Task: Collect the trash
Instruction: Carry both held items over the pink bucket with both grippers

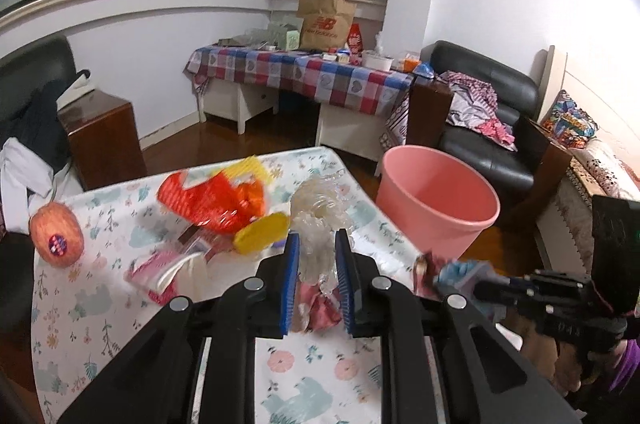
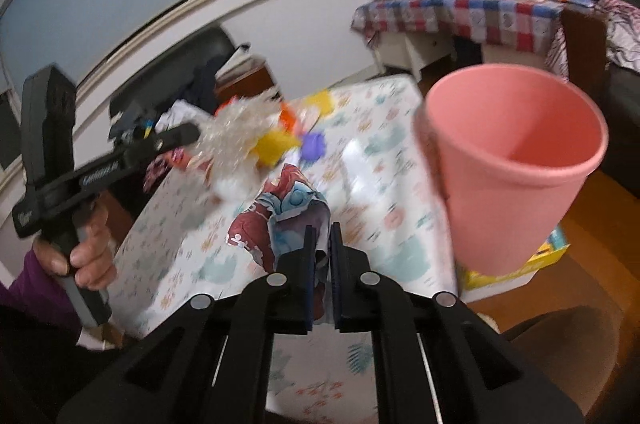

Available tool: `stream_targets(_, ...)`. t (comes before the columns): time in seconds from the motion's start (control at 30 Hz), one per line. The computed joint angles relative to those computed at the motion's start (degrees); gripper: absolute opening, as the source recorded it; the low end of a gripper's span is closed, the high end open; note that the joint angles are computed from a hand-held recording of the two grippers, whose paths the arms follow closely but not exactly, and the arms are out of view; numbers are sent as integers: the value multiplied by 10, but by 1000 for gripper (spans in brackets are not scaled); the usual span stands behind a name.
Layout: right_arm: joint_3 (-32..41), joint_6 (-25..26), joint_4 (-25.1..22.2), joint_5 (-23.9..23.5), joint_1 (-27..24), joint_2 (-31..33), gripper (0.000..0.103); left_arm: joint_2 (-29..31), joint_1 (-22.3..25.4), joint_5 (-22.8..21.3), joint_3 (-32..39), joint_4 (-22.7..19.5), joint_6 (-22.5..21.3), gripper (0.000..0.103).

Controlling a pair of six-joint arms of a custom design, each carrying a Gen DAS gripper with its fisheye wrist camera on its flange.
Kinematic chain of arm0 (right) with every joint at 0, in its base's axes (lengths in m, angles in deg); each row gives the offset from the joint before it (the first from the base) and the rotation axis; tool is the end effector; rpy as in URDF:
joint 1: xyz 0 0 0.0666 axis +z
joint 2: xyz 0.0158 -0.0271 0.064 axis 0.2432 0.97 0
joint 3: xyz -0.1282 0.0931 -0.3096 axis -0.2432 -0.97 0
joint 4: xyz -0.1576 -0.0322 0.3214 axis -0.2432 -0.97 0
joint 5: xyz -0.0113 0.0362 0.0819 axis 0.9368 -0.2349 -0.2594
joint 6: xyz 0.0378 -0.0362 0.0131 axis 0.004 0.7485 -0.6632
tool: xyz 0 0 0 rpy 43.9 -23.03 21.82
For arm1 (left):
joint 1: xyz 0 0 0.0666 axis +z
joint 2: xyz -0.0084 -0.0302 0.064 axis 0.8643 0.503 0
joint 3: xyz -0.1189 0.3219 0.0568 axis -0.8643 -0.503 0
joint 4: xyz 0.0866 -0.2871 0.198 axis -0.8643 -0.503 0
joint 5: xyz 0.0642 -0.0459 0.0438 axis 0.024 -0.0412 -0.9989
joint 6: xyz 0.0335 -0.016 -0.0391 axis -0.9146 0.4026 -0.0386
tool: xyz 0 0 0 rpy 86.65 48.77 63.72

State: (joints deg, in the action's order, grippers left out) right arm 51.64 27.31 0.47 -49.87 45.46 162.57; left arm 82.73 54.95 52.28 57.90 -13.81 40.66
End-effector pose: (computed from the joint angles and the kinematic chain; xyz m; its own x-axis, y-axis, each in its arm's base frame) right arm 0.4350 0.2671 0.4269 -0.6829 0.0681 -0.7274 -0.3035 0.8793 0.3672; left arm 0.4682 -0.0502 0.4667 -0.5726 0.0844 -0.8155 0.3288 0.9348 -0.1341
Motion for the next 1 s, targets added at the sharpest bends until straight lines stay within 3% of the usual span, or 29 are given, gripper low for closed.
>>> stream_targets(0.3,-2,-24,27,84,-42,-11,7,41,-49,-8,65,0,-5,17)
stream_targets(0.5,-1,-31,36,108,-66,-8,7,93,-89,-32,125,-5,-4,17)
stream_targets(0.8,30,-24,22,153,-87,26,7,194,-136,-67,244,-36,-11,17)
stream_targets(1.0,58,-19,6,168,-101,56,7,275,-156,-99,344,-78,-6,17)
